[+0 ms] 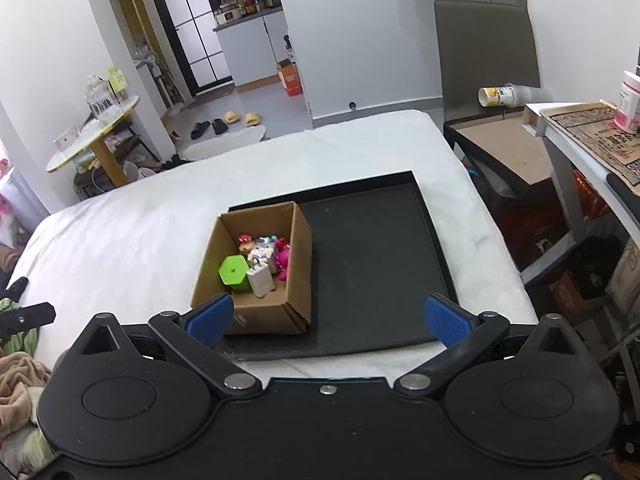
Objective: Organize rigid objects
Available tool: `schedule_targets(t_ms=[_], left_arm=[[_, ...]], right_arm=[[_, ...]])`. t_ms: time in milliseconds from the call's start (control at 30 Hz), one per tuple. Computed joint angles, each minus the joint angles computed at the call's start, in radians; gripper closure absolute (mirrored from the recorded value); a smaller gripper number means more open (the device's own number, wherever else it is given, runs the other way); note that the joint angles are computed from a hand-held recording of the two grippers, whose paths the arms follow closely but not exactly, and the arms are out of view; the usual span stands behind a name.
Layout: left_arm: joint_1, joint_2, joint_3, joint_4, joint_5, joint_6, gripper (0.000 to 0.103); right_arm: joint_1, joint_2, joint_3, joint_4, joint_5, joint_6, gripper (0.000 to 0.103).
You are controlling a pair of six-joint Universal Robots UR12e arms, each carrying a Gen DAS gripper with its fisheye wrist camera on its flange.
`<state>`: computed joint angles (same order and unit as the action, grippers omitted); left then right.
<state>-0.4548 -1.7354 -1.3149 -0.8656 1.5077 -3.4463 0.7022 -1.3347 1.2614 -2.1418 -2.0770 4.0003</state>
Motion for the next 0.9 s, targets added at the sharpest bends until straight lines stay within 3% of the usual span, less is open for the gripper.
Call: schedule_targets(t_ms=[467,900], left_arm=[[-0.014,-0.002,0.017,-0.049,0.025,0.051,0.009],[-0.025,0.0,0.018,-0.066,0.029,0.067,0.009]], right_arm=[[0.005,0.012,-0.016,0.036,0.047,-0.04,0.0],[0.018,0.023,-0.034,0.062,0.003,-0.059,0.0]])
